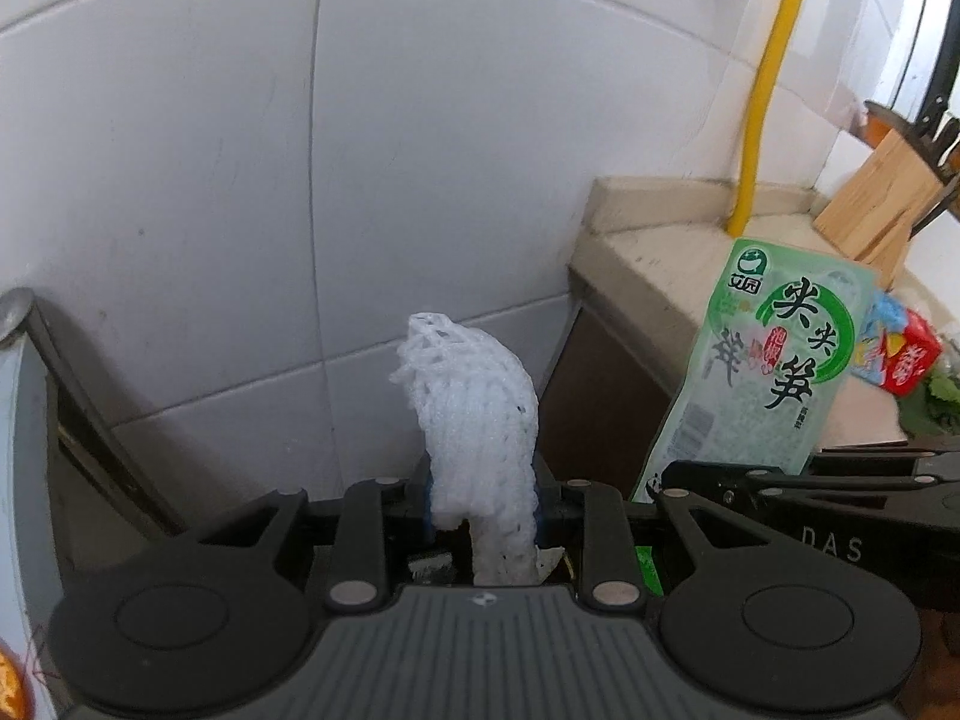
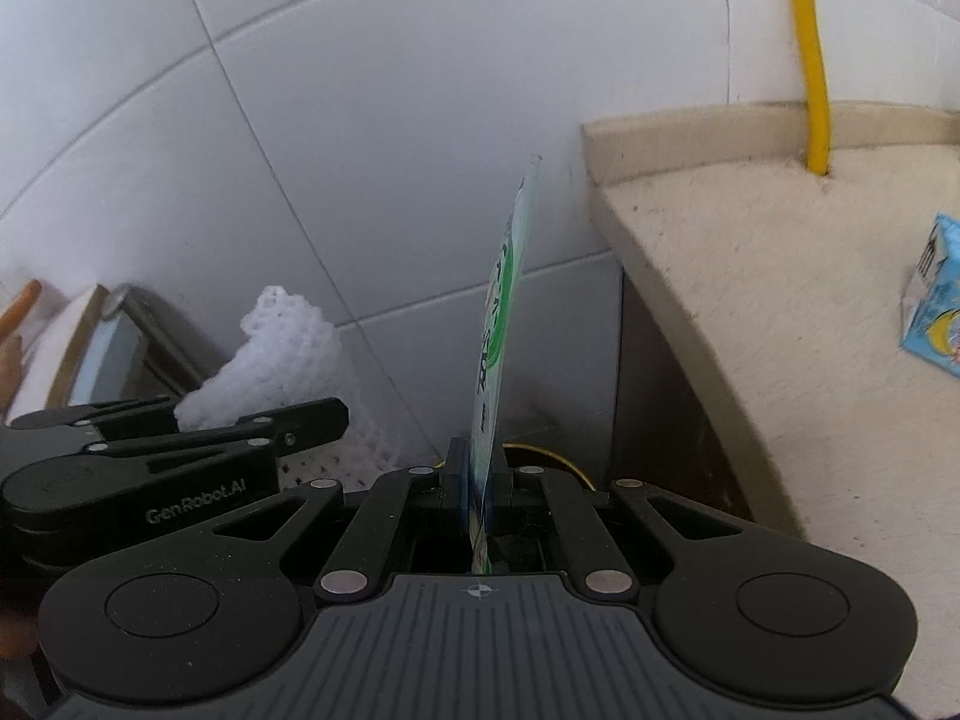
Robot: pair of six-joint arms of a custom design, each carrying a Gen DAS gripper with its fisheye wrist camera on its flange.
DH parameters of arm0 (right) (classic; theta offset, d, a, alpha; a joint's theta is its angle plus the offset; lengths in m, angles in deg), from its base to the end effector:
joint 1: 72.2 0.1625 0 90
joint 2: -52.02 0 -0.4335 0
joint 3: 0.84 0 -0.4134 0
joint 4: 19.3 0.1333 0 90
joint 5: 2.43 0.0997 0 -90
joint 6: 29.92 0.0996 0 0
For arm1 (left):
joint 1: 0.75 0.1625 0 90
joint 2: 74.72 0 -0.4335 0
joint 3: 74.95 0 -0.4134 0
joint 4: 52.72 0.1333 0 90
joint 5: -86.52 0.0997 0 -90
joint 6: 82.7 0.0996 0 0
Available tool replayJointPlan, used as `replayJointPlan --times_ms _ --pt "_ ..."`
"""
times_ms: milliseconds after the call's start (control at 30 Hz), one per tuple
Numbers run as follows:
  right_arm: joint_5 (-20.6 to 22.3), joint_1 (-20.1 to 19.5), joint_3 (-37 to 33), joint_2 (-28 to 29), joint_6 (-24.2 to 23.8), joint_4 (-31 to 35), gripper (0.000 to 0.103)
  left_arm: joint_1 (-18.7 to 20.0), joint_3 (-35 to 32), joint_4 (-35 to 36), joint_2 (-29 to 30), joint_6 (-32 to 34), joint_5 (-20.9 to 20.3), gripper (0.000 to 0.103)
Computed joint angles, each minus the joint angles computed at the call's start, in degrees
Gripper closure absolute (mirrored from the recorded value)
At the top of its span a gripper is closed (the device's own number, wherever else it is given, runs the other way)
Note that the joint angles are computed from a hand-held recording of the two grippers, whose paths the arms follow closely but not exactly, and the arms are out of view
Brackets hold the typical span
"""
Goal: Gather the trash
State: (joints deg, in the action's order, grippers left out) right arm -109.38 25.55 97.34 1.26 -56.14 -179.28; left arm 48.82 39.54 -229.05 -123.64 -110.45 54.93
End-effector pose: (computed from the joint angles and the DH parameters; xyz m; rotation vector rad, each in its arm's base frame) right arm 0.1954 -0.6623 0.1441 0.7253 -2.6543 0.4757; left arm -0.2020 -0.5735 0.0994 0.0196 2.2804 -1.0549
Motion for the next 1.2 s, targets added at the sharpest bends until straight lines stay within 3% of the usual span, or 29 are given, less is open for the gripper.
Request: replayJointPlan --times_ms 567,767,967,1200 --pt "-1.53 -1.35 -5.61 5.96 1.79 5.28 0.095 2.55 -3.3 13.02 -0.3 -6.48 -1.84 0.078" --pt "-1.79 -1.66 -7.77 7.7 2.69 7.46 0.082 3.36 -4.44 16.74 -0.29 -7.95 -2.73 0.066" --pt "-2.6 -1.94 -9.16 9.04 4.36 7.97 0.081 3.79 -6.0 22.12 0.03 -10.32 -2.53 0.044" --pt "-2.2 -2.2 -7.59 7.54 4.76 6.09 0.081 3.36 -6.02 21.66 0.39 -8.84 -1.21 0.037"
